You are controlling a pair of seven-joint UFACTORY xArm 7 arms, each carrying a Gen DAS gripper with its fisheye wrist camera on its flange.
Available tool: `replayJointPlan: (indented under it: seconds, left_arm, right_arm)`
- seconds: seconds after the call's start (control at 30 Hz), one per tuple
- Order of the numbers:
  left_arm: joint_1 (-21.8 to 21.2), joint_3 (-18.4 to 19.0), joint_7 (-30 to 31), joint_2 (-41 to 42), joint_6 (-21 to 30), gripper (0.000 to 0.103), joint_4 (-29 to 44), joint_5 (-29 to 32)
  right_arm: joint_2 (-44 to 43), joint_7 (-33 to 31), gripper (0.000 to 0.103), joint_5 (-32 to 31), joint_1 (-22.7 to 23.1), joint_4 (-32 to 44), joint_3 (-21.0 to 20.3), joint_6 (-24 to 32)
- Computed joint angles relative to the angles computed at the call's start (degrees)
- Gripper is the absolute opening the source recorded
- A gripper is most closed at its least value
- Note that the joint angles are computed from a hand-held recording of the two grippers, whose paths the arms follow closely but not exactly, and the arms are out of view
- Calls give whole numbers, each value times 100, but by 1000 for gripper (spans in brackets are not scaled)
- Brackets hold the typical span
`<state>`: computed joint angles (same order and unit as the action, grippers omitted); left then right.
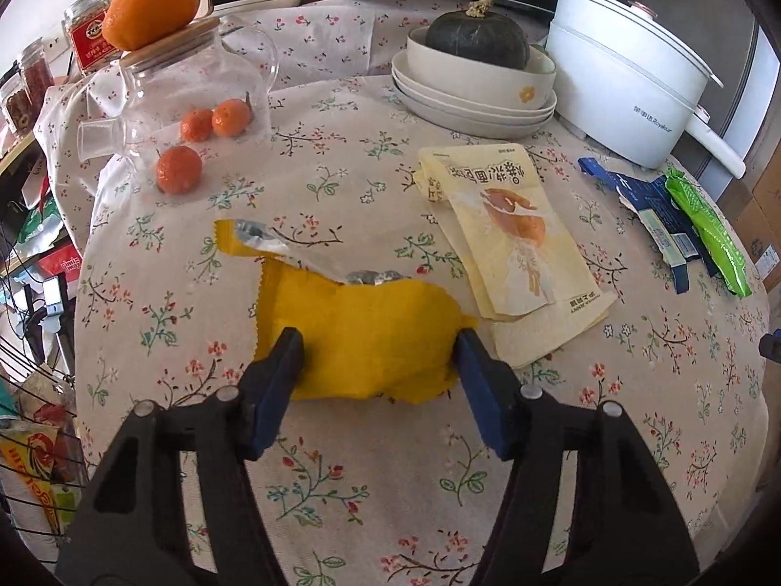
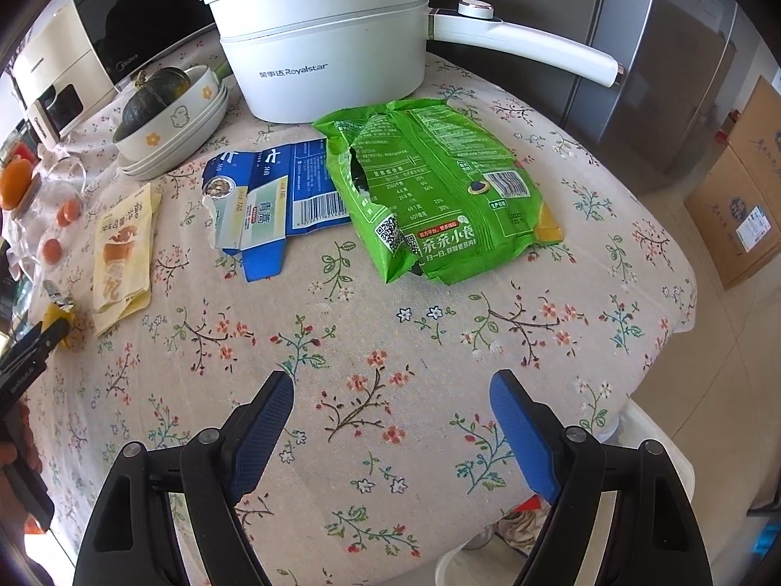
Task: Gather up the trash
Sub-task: 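Grasp the yellow glove with the left tool while the right tool grasps the yellow snack bag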
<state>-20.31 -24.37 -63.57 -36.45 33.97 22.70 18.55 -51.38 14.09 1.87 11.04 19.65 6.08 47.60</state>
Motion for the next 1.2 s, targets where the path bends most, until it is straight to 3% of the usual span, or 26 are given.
replayJointPlan:
  seconds: [0.17, 0.37, 0.5, 0.77, 0.9, 1.0, 1.1, 1.2]
  left_arm:
    - [-2, -157, -13, -47, 364, 42, 152, 147]
    - [-407, 153, 152, -713, 874, 31, -18, -349]
    - [-538, 199, 203, -1297, 1374, 30, -65, -645]
    - [-528, 173, 532, -2320, 2285, 29, -177, -796]
    - [-539, 243, 663, -2769, 2540, 29, -322, -936]
    - [-517, 307, 754, -3020, 2560, 29, -430, -1043]
    - [-455, 303, 810, -3194, 2593, 29, -488, -1109]
    - [-399, 305, 887, -3255, 2572, 29, -518, -1155]
  right_arm:
    - [-170, -20, 84, -69, 15, -30, 44, 91]
    - [-154, 165, 84, -17, 200, 42, 271, 82]
    - [735, 518, 84, -35, 375, 415, 623, -244]
    - [2832, 1413, 84, -254, 978, 1453, 1211, -1519]
    - [3842, 1978, 84, -815, 1170, 2152, 1453, -1956]
    - [4509, 2574, 83, -1679, 1228, 2687, 1602, -1945]
    - [4981, 2970, 81, -2253, 1403, 3007, 1522, -1944]
    - [5281, 3167, 73, -2609, 1625, 3206, 1341, -1825]
